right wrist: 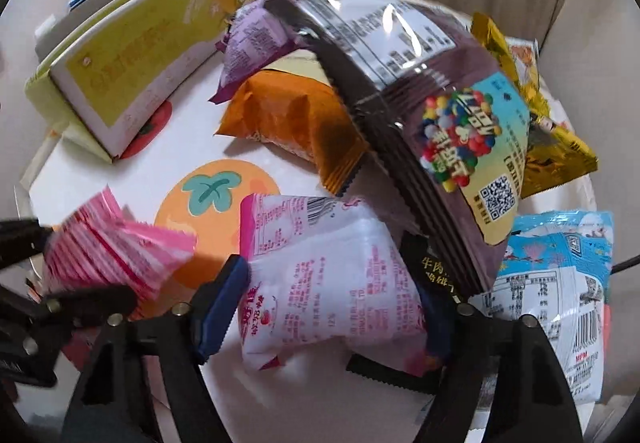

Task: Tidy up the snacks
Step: 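Grasp the pink striped bag with the left gripper while the right grasps a white-pink bag, then carry both pink bags over the box and release them inside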

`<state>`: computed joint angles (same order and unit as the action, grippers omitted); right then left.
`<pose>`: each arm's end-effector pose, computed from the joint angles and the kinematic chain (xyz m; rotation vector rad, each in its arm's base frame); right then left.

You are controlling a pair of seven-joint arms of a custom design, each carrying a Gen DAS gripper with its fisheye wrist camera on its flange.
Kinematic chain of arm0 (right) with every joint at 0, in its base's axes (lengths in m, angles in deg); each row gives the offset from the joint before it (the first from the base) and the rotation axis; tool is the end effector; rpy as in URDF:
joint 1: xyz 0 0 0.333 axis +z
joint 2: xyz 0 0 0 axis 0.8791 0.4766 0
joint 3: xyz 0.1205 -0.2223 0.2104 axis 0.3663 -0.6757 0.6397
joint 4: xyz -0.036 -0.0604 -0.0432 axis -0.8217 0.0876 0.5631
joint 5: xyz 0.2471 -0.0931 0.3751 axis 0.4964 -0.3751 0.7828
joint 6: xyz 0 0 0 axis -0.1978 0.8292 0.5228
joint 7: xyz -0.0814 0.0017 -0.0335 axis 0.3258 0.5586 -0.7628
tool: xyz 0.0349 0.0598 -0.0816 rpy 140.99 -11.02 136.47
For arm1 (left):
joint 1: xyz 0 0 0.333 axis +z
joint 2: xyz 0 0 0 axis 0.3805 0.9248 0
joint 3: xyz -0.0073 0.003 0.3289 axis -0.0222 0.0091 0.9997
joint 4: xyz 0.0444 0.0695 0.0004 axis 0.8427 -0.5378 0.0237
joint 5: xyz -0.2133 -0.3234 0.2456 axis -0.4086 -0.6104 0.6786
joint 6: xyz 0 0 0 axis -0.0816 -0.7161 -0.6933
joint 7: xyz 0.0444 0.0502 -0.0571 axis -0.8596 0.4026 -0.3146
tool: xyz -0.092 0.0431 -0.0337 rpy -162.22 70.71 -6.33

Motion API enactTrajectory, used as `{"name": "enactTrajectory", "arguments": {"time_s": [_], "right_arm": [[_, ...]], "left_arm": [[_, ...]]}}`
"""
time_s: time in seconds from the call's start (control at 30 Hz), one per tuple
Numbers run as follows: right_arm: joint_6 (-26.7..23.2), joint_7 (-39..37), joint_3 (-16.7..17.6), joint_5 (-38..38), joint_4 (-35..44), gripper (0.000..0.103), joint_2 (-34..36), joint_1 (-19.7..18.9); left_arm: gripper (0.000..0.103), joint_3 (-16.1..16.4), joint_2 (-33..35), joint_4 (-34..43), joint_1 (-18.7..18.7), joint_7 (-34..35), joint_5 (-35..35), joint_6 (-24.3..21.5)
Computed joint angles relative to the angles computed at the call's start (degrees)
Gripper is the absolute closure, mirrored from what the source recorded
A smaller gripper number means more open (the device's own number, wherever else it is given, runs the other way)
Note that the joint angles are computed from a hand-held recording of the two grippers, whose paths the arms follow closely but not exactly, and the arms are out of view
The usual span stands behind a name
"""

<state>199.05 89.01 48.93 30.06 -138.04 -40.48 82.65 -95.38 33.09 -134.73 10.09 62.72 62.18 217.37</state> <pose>0.6103 0.2684 0.3681 -1.8139 2.0867 -0.5163 0.7105 -0.3411 0.3509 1.4692 -2.6430 0.5796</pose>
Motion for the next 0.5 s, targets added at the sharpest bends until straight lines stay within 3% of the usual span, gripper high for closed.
{"name": "enactTrajectory", "arguments": {"time_s": [0.17,0.5], "right_arm": [[0.88,1.94,0.03,-1.78,-1.00,0.054,-1.27,0.38],[2.40,6.44,1.14,-3.33,-1.88,0.063,-4.10,0.25]], "left_arm": [[0.032,-0.06,-1.61,-1.68,0.30,0.14,-0.24,1.18],[0.032,-0.18,-7.70,-7.14,1.56,1.43,-2.08,4.56]]}}
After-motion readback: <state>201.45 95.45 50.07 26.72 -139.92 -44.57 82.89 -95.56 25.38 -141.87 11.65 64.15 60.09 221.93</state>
